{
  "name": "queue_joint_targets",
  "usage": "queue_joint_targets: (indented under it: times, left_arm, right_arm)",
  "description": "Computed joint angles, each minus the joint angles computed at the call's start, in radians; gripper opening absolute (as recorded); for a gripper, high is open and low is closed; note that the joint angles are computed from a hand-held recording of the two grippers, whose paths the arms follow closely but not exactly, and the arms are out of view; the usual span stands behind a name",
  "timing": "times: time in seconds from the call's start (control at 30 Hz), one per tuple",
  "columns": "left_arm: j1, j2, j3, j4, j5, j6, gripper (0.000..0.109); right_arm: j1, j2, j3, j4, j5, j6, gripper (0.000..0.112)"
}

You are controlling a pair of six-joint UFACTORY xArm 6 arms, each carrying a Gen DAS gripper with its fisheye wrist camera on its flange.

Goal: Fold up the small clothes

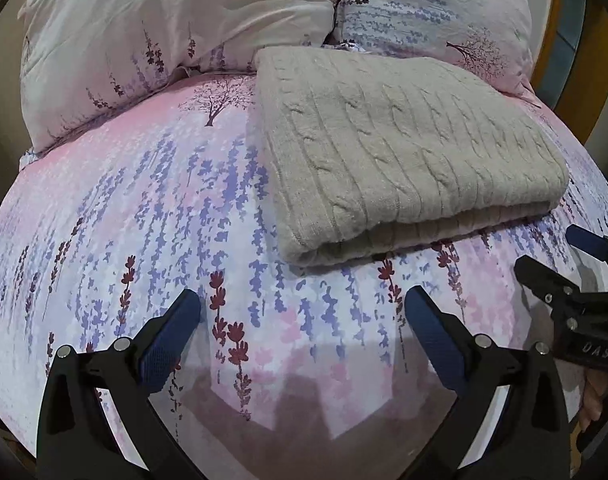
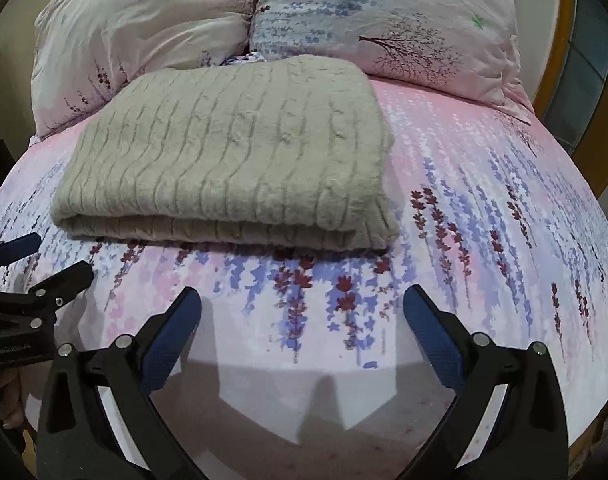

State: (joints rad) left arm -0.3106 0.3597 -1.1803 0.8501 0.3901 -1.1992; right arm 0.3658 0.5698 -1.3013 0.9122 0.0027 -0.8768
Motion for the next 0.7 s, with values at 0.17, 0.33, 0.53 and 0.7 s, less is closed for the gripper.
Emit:
queue_joint_targets:
  times: [0.17, 0.33, 0.53, 0.7]
  left_arm:
    - [0.005, -0.004, 0.010, 0.064, -0.016, -0.053, 0.102]
    - [-0.001, -0.009, 0.015, 0.091, -0.012, -0.090, 0.102]
    - [0.002, -0.008, 0.013, 0.089, -0.016, -0.082, 0.102]
    - [0.001, -0.008, 0.013, 0.090, -0.015, -0.085, 0.102]
  right_arm:
    - [0.015, 0.004, -0.004, 0.074, -0.025, -0.054, 0.101]
    - [0.024, 0.007, -0.007, 0.123, -0.045, -0.086, 0.101]
    - [0.026, 0.006, -0.006, 0.138, -0.049, -0.098, 0.101]
    - [0.028, 0.003, -0.004, 0.150, -0.051, -0.108, 0.101]
